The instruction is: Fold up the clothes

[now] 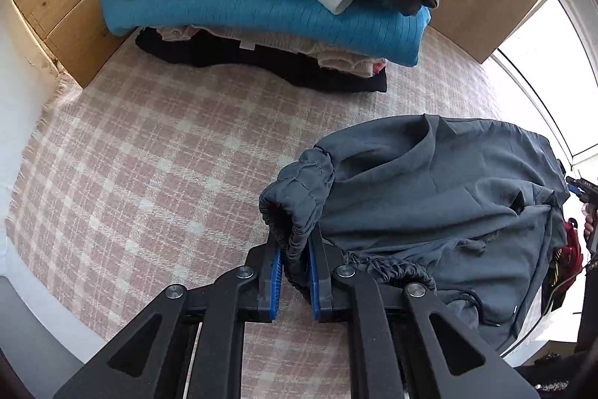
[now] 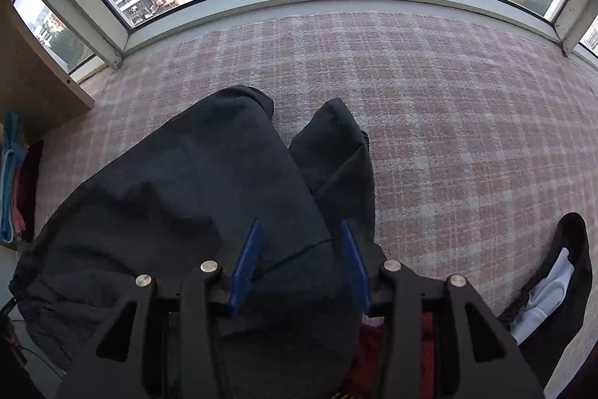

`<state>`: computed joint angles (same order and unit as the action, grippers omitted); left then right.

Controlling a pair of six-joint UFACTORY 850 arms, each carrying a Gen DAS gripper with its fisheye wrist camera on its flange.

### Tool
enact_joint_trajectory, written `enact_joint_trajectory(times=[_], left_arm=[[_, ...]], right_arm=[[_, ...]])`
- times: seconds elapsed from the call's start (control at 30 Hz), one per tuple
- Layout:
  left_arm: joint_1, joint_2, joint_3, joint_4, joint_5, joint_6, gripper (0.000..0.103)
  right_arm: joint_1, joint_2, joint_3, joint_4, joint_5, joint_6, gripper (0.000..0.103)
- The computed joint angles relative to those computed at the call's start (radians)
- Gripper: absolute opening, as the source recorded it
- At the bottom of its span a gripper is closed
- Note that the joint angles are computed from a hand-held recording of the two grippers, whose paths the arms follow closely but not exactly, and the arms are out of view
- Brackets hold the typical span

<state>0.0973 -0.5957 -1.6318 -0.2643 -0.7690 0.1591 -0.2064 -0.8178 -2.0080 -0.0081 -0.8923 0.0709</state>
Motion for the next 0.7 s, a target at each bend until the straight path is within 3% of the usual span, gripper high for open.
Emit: enact_joint_trajectory(times=[0.1, 0.13, 0.17, 0.33, 0.4, 0.47, 0.5, 0.53, 0.57, 0.67, 0.7], left_arm=[[-0.006, 0.0, -0.006, 0.0, 0.004, 0.009, 0.011], [-0.007, 0.0, -0.008, -0.003, 0.004, 0.015, 0.011], [-0.008, 0.001, -0.01, -0.005, 0.003, 0.02, 0.011], [-0.006, 0.0, -0.018, -0.028, -0.002, 0.047, 0.011], [-0.003, 0.002, -0.014, -0.036, -0.004, 0.054, 0.011], [-0.004, 0.002, -0.013, -0.037, -0.005, 0.058, 0.011], [-0.005, 0.001, -0.013, -0.036, -0.004, 0.059, 0.011], [-0.006, 0.001, -0.012, -0.036, -0.005, 0.061, 0.011], [-0.006, 0.002, -0.011, -0.038, -0.005, 0.063, 0.011], [-0.008, 0.004, -0.008, -0.042, -0.006, 0.07, 0.011], [-0.009, 0.004, -0.007, -0.044, -0.007, 0.072, 0.011]], right_arm=[[0.03, -0.008, 0.013, -0.116, -0.005, 0.048, 0.042], [0.028, 0.007, 0.037, -0.072, 0.01, 0.028, 0.016], [0.016, 0.036, 0.067, 0.008, 0.032, -0.023, 0.005], [0.021, 0.226, 0.258, 0.231, 0.142, -0.167, 0.005], [0.039, 0.303, 0.342, 0.435, 0.095, -0.365, 0.005], [0.062, 0.362, 0.409, 0.61, -0.044, -0.555, 0.013], [0.085, 0.375, 0.44, 0.648, -0.117, -0.614, 0.024], [0.109, 0.392, 0.467, 0.644, -0.149, -0.635, 0.026], [0.112, 0.398, 0.465, 0.599, -0.138, -0.615, 0.026], [0.123, 0.445, 0.517, 0.424, 0.046, -0.455, 0.029], [0.108, 0.442, 0.512, 0.353, 0.093, -0.367, 0.038]])
